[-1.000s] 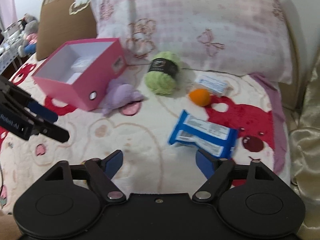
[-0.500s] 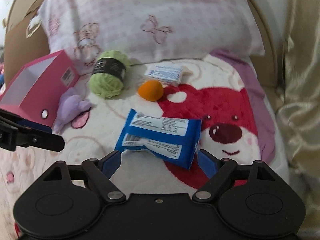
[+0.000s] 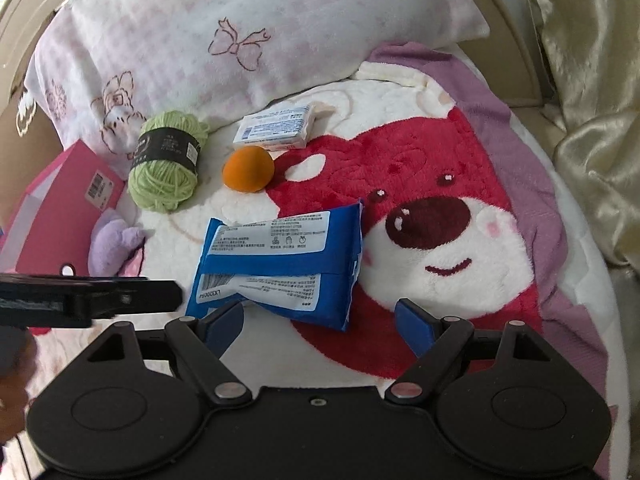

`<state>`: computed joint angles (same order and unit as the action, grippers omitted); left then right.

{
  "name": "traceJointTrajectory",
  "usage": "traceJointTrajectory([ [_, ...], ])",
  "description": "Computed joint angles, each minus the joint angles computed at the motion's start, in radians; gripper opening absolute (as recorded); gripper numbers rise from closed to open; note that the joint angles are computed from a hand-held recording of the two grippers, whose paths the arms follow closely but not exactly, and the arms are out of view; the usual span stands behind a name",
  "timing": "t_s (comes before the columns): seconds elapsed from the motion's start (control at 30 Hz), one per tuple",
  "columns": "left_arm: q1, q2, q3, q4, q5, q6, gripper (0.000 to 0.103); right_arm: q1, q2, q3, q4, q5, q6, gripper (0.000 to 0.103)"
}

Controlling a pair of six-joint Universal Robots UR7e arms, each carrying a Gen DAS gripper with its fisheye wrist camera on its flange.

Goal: Organize objects
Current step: 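Withdraw the left gripper from the box and move toward the blue wipe pack, then close the left gripper on the blue wet-wipe pack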

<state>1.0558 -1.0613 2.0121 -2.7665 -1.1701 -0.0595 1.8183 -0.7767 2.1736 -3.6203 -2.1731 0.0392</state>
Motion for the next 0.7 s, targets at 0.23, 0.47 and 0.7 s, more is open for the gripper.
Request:
traceJointTrajectory([
  [0.23, 0.000, 0.062, -0.015, -0.095, 0.018, 0.031, 0.053, -0.018, 0.006, 0.001, -0.043, 0.035, 0.005, 0.080],
  [0.47, 0.010, 0.097, -0.016, -0.131, 0.027, 0.016, 0.045, -0.017, 0.023, -0.011, -0.051, -0.007, -0.003, 0.051],
  [0.7, -0.016, 0.126, 0.007, -0.184, 0.089, 0.026, 0.037, -0.017, 0.031, -0.019, -0.036, -0.015, -0.016, 0.028],
])
